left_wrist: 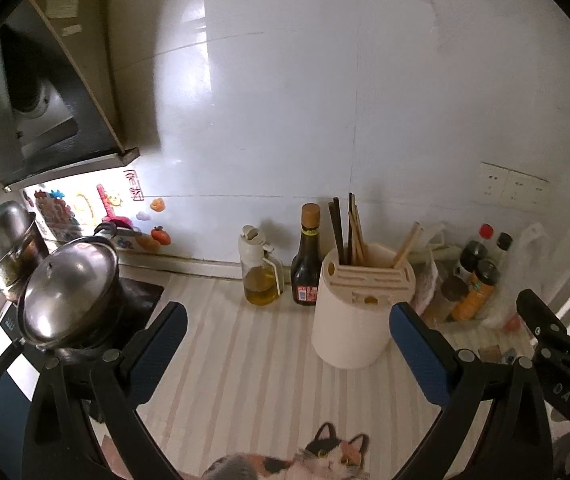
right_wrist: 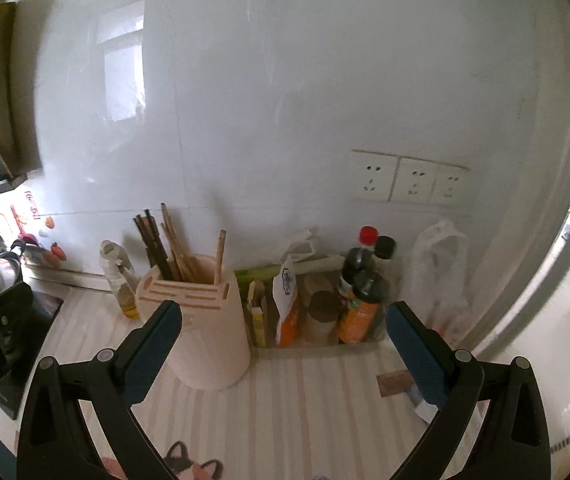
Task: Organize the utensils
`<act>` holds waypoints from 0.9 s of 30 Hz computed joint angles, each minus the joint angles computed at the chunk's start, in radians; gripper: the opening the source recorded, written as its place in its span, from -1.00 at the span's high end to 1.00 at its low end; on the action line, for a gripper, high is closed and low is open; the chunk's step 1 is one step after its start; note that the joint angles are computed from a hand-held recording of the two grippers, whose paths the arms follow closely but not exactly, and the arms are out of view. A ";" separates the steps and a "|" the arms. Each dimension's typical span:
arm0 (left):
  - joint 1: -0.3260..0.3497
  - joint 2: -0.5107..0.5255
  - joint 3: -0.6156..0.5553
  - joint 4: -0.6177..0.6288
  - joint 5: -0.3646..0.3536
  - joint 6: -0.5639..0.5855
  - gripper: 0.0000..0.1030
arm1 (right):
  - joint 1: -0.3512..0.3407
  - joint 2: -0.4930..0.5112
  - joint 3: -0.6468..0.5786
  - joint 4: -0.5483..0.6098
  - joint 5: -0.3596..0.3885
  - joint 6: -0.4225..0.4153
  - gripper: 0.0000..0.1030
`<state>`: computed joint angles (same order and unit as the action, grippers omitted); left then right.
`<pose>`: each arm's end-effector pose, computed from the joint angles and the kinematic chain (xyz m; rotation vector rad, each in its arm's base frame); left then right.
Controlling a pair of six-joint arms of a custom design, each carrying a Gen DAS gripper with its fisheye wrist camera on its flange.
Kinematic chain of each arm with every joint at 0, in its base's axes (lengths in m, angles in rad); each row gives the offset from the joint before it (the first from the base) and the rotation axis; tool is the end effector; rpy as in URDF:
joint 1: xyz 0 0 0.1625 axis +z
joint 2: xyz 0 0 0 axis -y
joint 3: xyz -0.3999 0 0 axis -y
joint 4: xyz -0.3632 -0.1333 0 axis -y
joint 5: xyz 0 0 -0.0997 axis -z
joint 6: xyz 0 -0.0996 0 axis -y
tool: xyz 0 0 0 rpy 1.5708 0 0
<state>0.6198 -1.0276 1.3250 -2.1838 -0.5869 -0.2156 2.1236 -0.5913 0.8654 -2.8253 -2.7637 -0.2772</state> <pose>-0.4164 -0.5628 0.3769 0.6426 2.2126 -0.9825 0.4377 -0.6319 0.3495 0.1300 -1.9261 1.1287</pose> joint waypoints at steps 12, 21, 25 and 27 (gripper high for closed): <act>-0.121 -0.248 0.213 0.108 0.027 -0.128 -1.00 | 0.172 -0.091 0.227 -0.109 -0.165 0.080 -1.00; -0.188 -0.342 0.274 0.196 0.049 -0.199 -1.00 | 0.259 -0.157 0.345 -0.013 -0.233 0.249 -1.00; -0.213 -0.357 0.285 0.223 0.072 -0.226 -1.00 | 0.279 -0.167 0.357 -0.034 -0.239 0.235 -1.00; -0.223 -0.358 0.287 0.234 0.077 -0.241 -1.00 | 0.287 -0.166 0.357 -0.068 -0.242 0.202 -1.00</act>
